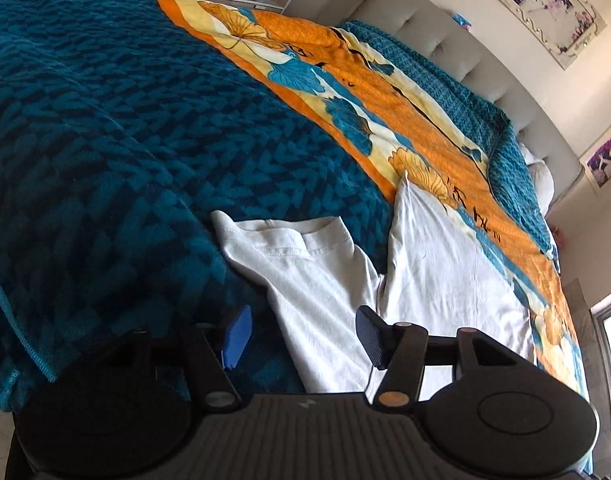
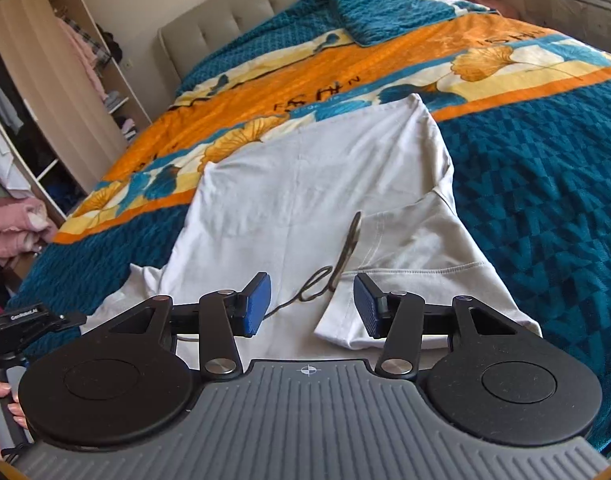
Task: Fold clothes
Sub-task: 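Fold the held side over the body toward the left gripper, then grasp the other sleeve side with the left gripper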
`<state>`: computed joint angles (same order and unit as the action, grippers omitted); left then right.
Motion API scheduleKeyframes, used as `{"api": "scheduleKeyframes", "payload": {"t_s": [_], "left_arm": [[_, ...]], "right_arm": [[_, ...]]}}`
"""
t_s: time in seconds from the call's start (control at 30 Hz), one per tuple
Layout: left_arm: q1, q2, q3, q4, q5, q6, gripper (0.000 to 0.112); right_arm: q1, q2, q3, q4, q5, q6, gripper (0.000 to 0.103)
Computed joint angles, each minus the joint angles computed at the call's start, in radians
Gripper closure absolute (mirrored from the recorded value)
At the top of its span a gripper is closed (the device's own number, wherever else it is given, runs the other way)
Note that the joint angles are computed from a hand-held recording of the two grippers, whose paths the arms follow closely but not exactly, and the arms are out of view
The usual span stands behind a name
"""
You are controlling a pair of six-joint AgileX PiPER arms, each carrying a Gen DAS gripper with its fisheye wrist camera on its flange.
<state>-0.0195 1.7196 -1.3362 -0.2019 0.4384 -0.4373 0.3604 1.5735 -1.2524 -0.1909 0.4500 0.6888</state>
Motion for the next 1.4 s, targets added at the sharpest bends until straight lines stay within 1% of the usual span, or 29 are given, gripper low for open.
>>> {"api": "scheduleKeyframes", "payload": {"t_s": [0.1,0.17,0.2,0.27,0.33,0.4,0.53,0.57,0.6,0.63,0.67,0.7,0.73,0.8,0.87,0.93,1.0,1.1,1.17,1.23,1.4], "left_arm": [[-0.032,-0.016,0.035,-0.058,-0.009,0.127,0.057],[-0.053,-0.023,0.039,-0.126,0.022,0.239,0.057],[-0.062,-0.025,0.038,-0.168,0.048,0.309,0.057],[-0.081,-0.025,0.028,-0.24,0.111,0.441,0.057],[-0.096,-0.021,0.011,-0.291,0.184,0.538,0.055],[-0.1,-0.013,-0.011,-0.33,0.267,0.598,0.055],[-0.103,0.005,-0.062,-0.377,0.427,0.676,0.055],[-0.087,-0.003,-0.068,-0.392,0.456,0.685,0.055],[-0.067,-0.012,-0.072,-0.413,0.485,0.696,0.055],[-0.046,-0.02,-0.077,-0.432,0.515,0.706,0.054],[-0.033,-0.04,-0.07,-0.428,0.508,0.704,0.053],[-0.022,-0.066,-0.058,-0.413,0.486,0.696,0.05],[-0.014,-0.086,-0.051,-0.388,0.457,0.68,0.05],[0.003,-0.1,-0.053,-0.291,0.381,0.571,0.05],[0.045,-0.096,-0.053,-0.261,0.32,0.482,0.05],[0.101,-0.08,-0.058,-0.295,0.27,0.419,0.052],[0.15,-0.044,-0.066,-0.371,0.224,0.399,0.053],[0.195,0.068,-0.147,-0.44,0.223,0.336,0.056],[0.212,0.137,-0.205,-0.456,0.257,0.287,0.057],[0.219,0.18,-0.24,-0.467,0.281,0.259,0.057],[0.228,0.217,-0.249,-0.574,0.254,0.317,0.056]], "right_arm": [[0.022,-0.021,0.024,-0.124,0.032,0.114,0.051],[0.015,-0.052,0.045,-0.168,0.062,0.169,0.051],[0.011,-0.07,0.046,-0.188,0.105,0.186,0.051],[0.01,-0.109,0.036,-0.252,0.221,0.216,0.053],[0.012,-0.156,0.021,-0.313,0.355,0.226,0.053],[0.005,-0.201,-0.01,-0.328,0.487,0.193,0.053],[0.0,-0.29,-0.083,-0.326,0.67,0.115,0.053],[0.009,-0.302,-0.113,-0.328,0.71,0.099,0.053],[0.012,-0.313,-0.139,-0.323,0.729,0.081,0.052],[0.006,-0.325,-0.156,-0.303,0.721,0.063,0.05],[-0.01,-0.336,-0.166,-0.262,0.688,0.042,0.049],[-0.028,-0.345,-0.168,-0.215,0.644,0.022,0.048],[-0.049,-0.35,-0.153,-0.155,0.579,0.0,0.043],[-0.09,-0.343,-0.116,-0.018,0.441,-0.052,0.043],[-0.106,-0.299,-0.099,0.12,0.338,-0.119,0.043],[-0.074,-0.232,-0.1,0.19,0.268,-0.152,0.043],[-0.052,-0.15,-0.107,0.302,0.205,-0.223,0.043],[-0.028,-0.051,-0.129,0.424,0.168,-0.281,0.043],[-0.009,-0.008,-0.141,0.455,0.148,-0.292,0.043],[0.011,0.014,-0.152,0.435,0.137,-0.277,0.043],[0.007,0.035,-0.161,0.408,0.141,-0.254,0.043]]}}
